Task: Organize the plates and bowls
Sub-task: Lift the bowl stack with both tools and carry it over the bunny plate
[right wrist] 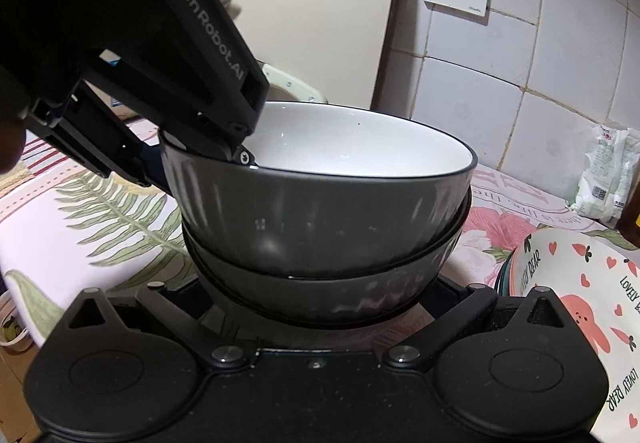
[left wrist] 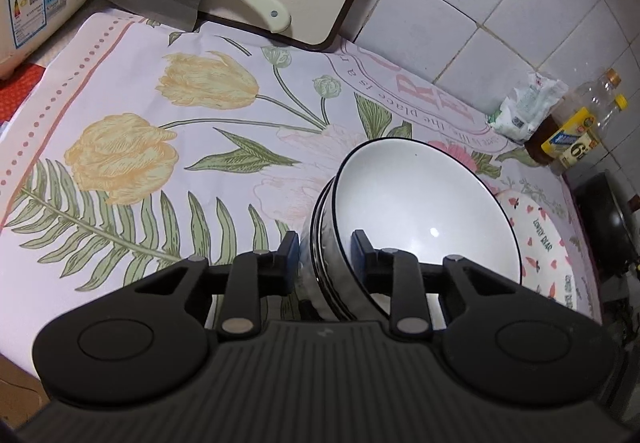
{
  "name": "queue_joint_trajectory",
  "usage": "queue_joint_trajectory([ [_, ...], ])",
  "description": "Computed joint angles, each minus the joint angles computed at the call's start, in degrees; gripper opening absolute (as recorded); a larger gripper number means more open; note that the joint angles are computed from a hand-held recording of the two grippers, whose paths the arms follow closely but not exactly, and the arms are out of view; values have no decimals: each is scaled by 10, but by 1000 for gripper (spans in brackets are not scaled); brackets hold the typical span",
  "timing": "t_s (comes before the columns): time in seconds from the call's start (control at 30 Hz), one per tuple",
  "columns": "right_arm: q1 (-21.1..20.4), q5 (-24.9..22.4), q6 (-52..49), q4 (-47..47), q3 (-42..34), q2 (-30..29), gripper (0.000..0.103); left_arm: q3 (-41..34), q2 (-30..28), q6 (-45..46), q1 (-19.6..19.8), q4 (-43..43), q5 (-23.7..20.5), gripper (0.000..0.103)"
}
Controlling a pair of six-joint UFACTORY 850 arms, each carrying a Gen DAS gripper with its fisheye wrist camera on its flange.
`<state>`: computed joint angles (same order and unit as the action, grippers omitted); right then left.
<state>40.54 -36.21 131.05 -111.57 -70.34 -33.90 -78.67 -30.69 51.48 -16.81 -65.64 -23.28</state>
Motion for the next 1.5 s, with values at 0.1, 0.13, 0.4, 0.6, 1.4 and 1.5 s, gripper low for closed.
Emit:
queue_joint_trajectory([
  [0.1, -1, 11, 25, -29, 14, 10, 103, 22, 19, 12, -9, 1, 26, 26],
  [0.13, -1, 14, 33, -37, 17, 13, 103, 27, 25, 7, -11, 9, 33, 26],
  [0.4, 8, 23, 54, -60, 54, 61, 103, 62, 84, -74, -20, 103, 42, 27],
  [0.6, 17, 24, 12, -31, 95, 129, 103, 77, 137, -157, -47, 195, 45, 27],
  [1.4, -18, -21, -73, 50, 263, 315, 103, 48, 133, -173, -171, 167, 62, 27],
  [1.5, -33, -10, -66, 35, 270, 319, 103, 29, 115, -196, -178, 182, 63, 27],
])
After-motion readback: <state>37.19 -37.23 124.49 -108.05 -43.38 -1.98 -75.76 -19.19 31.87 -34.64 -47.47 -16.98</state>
